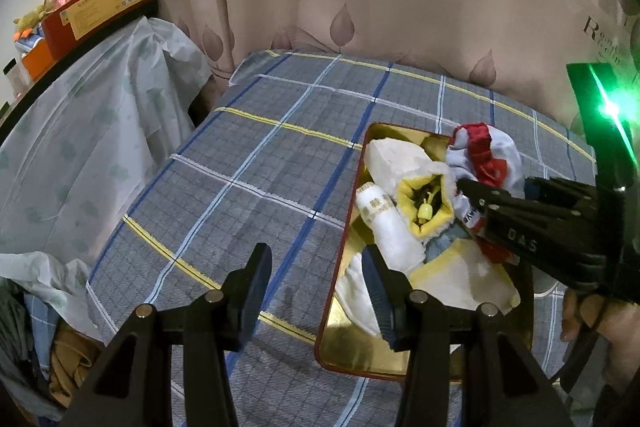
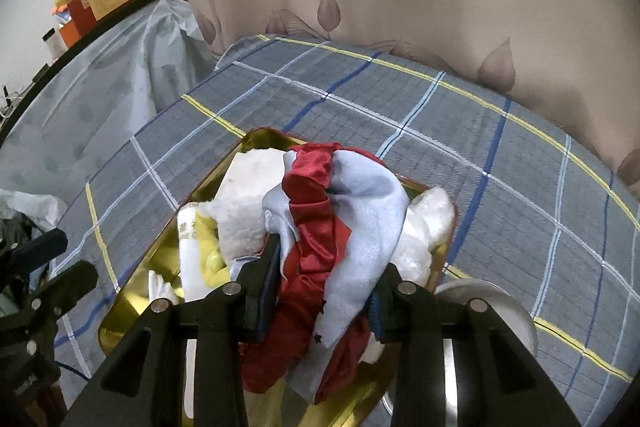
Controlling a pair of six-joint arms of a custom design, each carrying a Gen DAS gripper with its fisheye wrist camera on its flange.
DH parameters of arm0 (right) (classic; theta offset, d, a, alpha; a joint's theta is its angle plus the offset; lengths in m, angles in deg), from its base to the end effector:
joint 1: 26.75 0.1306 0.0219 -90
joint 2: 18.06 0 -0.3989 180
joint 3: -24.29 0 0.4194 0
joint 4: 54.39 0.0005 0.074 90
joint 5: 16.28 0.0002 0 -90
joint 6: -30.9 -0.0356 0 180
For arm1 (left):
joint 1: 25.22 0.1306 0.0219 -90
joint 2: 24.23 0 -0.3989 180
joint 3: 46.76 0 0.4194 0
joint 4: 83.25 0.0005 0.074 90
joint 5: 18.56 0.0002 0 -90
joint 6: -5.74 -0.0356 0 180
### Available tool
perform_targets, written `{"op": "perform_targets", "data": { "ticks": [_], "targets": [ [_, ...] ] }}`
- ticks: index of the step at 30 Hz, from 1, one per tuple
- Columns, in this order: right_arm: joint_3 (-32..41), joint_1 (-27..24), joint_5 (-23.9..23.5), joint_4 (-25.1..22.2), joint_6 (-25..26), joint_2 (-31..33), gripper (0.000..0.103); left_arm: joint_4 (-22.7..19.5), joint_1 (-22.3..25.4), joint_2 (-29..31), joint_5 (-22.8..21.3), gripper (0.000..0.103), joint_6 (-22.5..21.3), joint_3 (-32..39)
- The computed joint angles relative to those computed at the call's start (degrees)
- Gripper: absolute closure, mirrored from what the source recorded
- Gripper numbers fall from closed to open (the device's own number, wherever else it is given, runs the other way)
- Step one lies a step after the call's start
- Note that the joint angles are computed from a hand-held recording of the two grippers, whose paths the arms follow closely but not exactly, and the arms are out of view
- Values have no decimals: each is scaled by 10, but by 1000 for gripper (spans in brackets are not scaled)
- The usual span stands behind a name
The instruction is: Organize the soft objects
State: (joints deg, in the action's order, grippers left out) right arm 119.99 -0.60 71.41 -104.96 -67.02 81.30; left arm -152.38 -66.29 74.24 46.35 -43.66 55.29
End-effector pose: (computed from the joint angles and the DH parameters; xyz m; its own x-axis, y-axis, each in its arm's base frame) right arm 0.5105 0.2517 0.4084 -0.7850 -0.2320 -0.5745 -0.3568 0.9273 0.1129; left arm 0.4190 -0.3458 0.4545 -0.8222 -0.0653 -0.5655 -0.0953 0.9952 0.0237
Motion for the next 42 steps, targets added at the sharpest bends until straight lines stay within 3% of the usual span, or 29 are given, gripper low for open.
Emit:
{"op": "perform_targets", "data": {
  "ticks": [5,13,17,19,28,34,42],
  "targets": [
    [-16,2,8,18,-10,-13,61,0,-1,2,0,55,-3,2],
    [-62,5,1,47,-35,-65,35,3,-13,9,-9,55,-24,9],
    [-79,12,13,53,-29,-90,31,4,-19,12,-18,55,-34,13],
    [-92,17,29,57,-27,-105,24,5,-21,12,-18,55,-36,14],
    [-143,18,37,64,-39,-168,15,4,-31,17,-24,55,-47,20],
    [-177,27,86,51,-65,-206,7,5,-41,23,-26,55,-66,26],
    [-202,30,111,32,-94,-232,4,4,-56,33,-34,55,-90,34]
  ]
}}
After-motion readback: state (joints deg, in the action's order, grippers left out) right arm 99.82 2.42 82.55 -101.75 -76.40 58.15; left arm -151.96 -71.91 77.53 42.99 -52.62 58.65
